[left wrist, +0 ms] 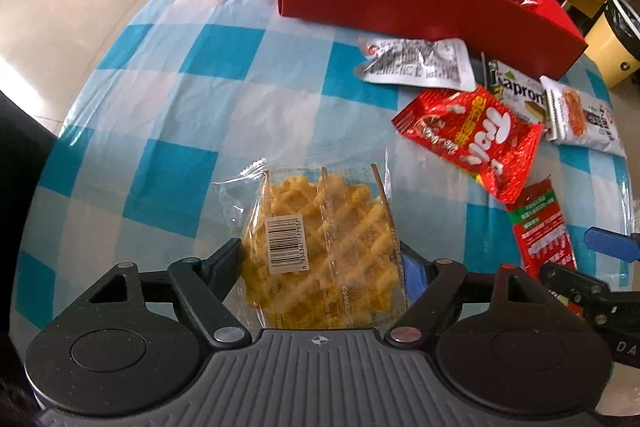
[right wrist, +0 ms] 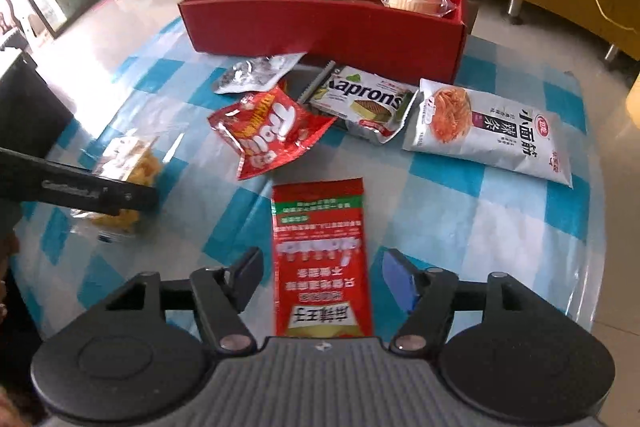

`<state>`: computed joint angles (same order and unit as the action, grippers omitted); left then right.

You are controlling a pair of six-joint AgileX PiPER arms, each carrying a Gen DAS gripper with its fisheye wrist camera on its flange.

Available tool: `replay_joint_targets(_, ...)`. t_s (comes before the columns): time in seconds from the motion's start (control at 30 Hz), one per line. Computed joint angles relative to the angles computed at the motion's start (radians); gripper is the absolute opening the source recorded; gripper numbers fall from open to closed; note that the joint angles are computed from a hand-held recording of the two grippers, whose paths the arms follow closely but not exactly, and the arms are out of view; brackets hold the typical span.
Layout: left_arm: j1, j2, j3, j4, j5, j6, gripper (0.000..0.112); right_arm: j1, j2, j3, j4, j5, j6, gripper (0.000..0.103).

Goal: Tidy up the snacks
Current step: 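Lift the waffle pack and red pack and carry both over the red box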

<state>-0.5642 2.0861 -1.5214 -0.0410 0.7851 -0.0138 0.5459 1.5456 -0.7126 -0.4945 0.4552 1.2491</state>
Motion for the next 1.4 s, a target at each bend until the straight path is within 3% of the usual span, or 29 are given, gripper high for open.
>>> replay_joint_targets(0.1,0.0,0.001,0.01,0.004,-0.011,0.005,0.084,-0.002,0.057,-0.014,0.016,-0.016,-0.041,0.077)
replay_joint_targets(0.2,-0.009,0.001,0.017,0.024,-0.022,-0.003,0.086,0.066,0.114,-0.071,-0.102,0.073,0.059,0.076)
replay_joint_targets(0.27,-0.014,0.011,0.013,0.041,-0.018,-0.022,0.092,0.081,0.112,-0.072,-0.126,0.073,0.088,0.067)
replay_joint_targets(0.33,-0.026,0.012,0.026,0.073,-0.038,-0.04,0.096,0.091,0.106,-0.076,-0.141,0.092,0.114,0.05)
replay_joint_targets(0.4,-0.033,0.01,0.034,0.09,-0.048,-0.056,0.095,0.095,0.096,-0.063,-0.154,0.083,0.138,0.048)
replay_joint_targets(0.5,-0.027,0.002,0.026,0.069,-0.036,-0.047,0.085,0.092,0.068,-0.048,-0.127,0.062,0.127,0.044)
replay_joint_targets(1.1,-0.006,-0.078,-0.001,-0.12,-0.016,0.069,0.082,0.088,-0.075,-0.037,-0.24,0.095,0.274,0.043)
replay_joint_targets(1.4,-0.028,-0.102,-0.013,-0.105,-0.049,0.056,0.082,0.087,-0.126,-0.045,-0.318,0.12,0.339,0.043)
